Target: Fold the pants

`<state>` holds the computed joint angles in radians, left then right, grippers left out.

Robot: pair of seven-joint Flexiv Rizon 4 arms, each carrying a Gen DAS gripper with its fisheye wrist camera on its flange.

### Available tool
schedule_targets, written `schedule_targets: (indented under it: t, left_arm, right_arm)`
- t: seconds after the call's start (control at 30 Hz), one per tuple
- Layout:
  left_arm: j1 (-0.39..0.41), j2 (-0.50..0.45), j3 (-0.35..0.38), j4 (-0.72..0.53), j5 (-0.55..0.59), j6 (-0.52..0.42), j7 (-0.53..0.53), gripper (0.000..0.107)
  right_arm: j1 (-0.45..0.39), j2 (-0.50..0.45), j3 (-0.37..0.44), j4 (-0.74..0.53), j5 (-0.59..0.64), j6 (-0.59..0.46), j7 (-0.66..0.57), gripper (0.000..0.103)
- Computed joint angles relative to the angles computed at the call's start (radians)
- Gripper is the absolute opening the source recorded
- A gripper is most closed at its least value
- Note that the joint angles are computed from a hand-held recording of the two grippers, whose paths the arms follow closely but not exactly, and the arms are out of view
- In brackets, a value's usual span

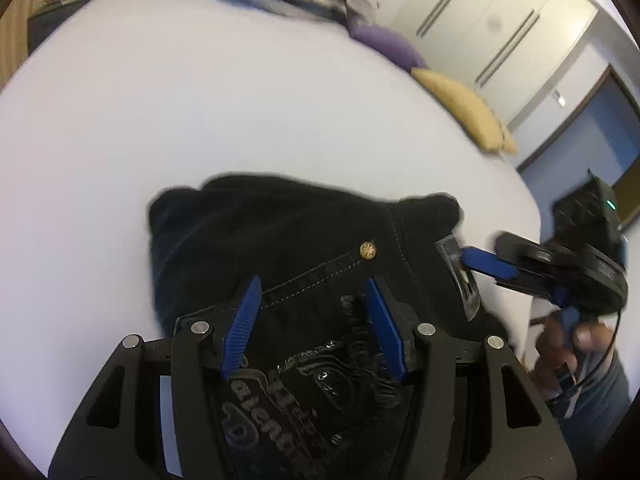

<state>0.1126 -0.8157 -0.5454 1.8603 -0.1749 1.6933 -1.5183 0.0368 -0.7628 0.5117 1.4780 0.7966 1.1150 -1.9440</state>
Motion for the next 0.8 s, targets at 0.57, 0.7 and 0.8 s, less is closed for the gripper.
schedule_targets:
  t: [0.57,0.7,0.8]
  left_arm:
    - [0.257,0.122,-0.159,0.347,0.183,0.139,-0.248,0.094]
    - [0.309,0.031,-0.237,0.285,0.200,0.035,-0.222,0.094]
    - [0.324,-0.029,-0.282,0.232,0.171,-0.033,-0.168,0.094]
  right_arm:
    - [-0.043,0.114,-0.051,0.118,0.069,-0.051,-0.035,0.083]
    - [-0.015,0.064,-0.054,0.062,0.034,-0.103,-0.008,0.083]
    - [0.043,0.054,-0.092,0.042,-0.048,-0.157,0.050,0.082]
